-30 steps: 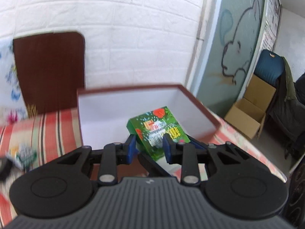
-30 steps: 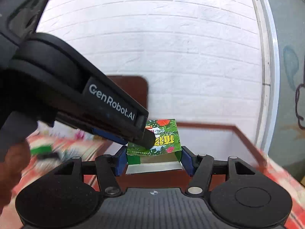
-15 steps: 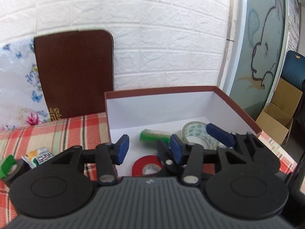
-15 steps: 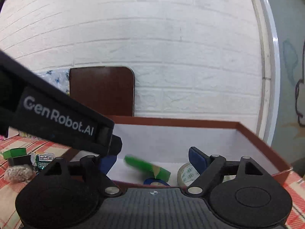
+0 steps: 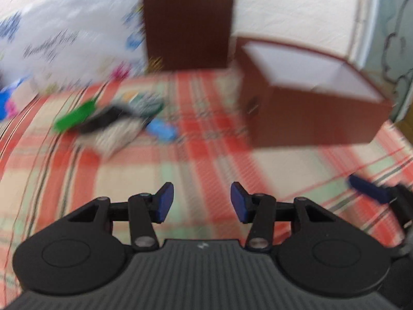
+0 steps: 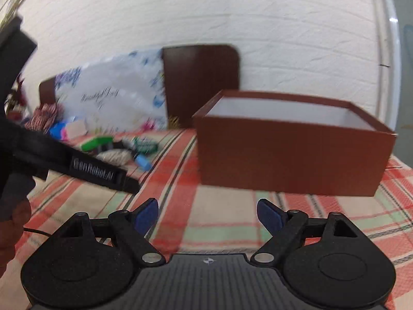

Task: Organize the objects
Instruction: 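Move the left gripper to the clear bag of cotton swabs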

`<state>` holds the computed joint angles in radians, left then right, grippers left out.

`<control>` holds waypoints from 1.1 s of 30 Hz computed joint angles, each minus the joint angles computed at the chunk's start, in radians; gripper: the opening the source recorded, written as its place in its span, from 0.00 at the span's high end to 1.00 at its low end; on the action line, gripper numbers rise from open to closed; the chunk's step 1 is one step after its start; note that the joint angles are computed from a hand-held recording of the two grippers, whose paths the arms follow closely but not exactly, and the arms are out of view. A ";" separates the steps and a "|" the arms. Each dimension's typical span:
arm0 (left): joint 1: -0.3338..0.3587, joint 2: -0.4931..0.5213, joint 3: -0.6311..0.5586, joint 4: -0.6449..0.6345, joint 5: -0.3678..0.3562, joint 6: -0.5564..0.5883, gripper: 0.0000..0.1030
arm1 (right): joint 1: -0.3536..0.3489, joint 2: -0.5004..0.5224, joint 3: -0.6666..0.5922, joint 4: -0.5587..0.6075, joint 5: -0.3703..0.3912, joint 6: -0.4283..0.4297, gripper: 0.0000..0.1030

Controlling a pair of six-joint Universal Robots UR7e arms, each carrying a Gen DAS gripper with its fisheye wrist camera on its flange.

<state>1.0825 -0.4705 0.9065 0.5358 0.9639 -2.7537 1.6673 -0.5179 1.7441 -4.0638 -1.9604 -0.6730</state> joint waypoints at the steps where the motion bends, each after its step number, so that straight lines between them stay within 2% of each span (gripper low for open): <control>1: 0.014 0.002 0.001 0.005 -0.044 -0.003 0.50 | 0.005 0.001 -0.002 0.022 -0.002 0.000 0.19; 2: 0.033 -0.004 0.011 -0.003 -0.067 -0.002 0.49 | 0.012 0.002 -0.003 0.043 -0.002 0.002 0.19; 4: 0.063 -0.079 0.107 -0.105 -0.039 0.053 0.47 | 0.020 0.002 0.012 0.075 0.001 -0.005 0.19; 6: 0.076 -0.111 0.145 -0.197 -0.113 0.130 0.41 | 0.033 0.007 0.012 0.112 -0.006 -0.028 0.20; 8: 0.100 -0.135 0.154 -0.291 -0.164 0.182 0.40 | 0.043 0.014 -0.011 0.164 -0.007 -0.051 0.20; 10: 0.137 -0.148 0.140 -0.371 -0.190 0.202 0.28 | 0.052 0.023 -0.034 0.210 -0.003 -0.054 0.22; 11: 0.161 -0.155 0.134 -0.393 -0.172 0.185 0.15 | 0.056 0.033 -0.058 0.237 -0.001 -0.054 0.23; 12: 0.186 -0.160 0.118 -0.373 -0.126 0.129 0.11 | 0.060 0.043 -0.086 0.264 0.003 -0.055 0.25; 13: 0.205 -0.170 0.113 -0.359 -0.070 0.076 0.11 | 0.063 0.056 -0.120 0.291 0.011 -0.056 0.25; 14: 0.207 -0.174 0.116 -0.367 -0.056 0.064 0.12 | 0.065 0.073 -0.158 0.315 0.023 -0.060 0.25; 16: 0.197 -0.156 0.107 -0.388 -0.087 0.118 0.10 | 0.066 0.115 -0.248 0.359 0.052 -0.068 0.25; 18: 0.194 -0.147 0.096 -0.385 -0.089 0.132 0.10 | 0.066 0.177 -0.369 0.402 0.072 -0.077 0.25; 22: 0.198 -0.151 0.105 -0.387 -0.082 0.128 0.09 | 0.075 0.304 -0.624 0.507 0.064 -0.122 0.24; 25: 0.201 -0.150 0.103 -0.379 -0.076 0.125 0.08 | 0.085 0.389 -0.792 0.572 0.056 -0.192 0.24; 26: 0.199 -0.155 0.113 -0.384 -0.079 0.122 0.08 | 0.089 0.413 -0.840 0.602 0.042 -0.219 0.25; 27: 0.200 -0.154 0.110 -0.382 -0.078 0.122 0.07 | 0.093 0.430 -0.886 0.672 0.014 -0.235 0.33; 28: 0.200 -0.154 0.110 -0.382 -0.078 0.123 0.07 | 0.096 0.446 -0.920 0.727 -0.020 -0.242 0.38; 29: 0.200 -0.153 0.109 -0.381 -0.078 0.122 0.07 | 0.094 0.439 -0.913 0.740 -0.012 -0.241 0.41; 30: 0.200 -0.154 0.109 -0.381 -0.077 0.120 0.07 | 0.093 0.430 -0.898 0.744 -0.005 -0.243 0.48; 33: 0.199 -0.153 0.109 -0.383 -0.078 0.122 0.07 | 0.095 0.418 -0.852 0.687 -0.011 -0.275 0.55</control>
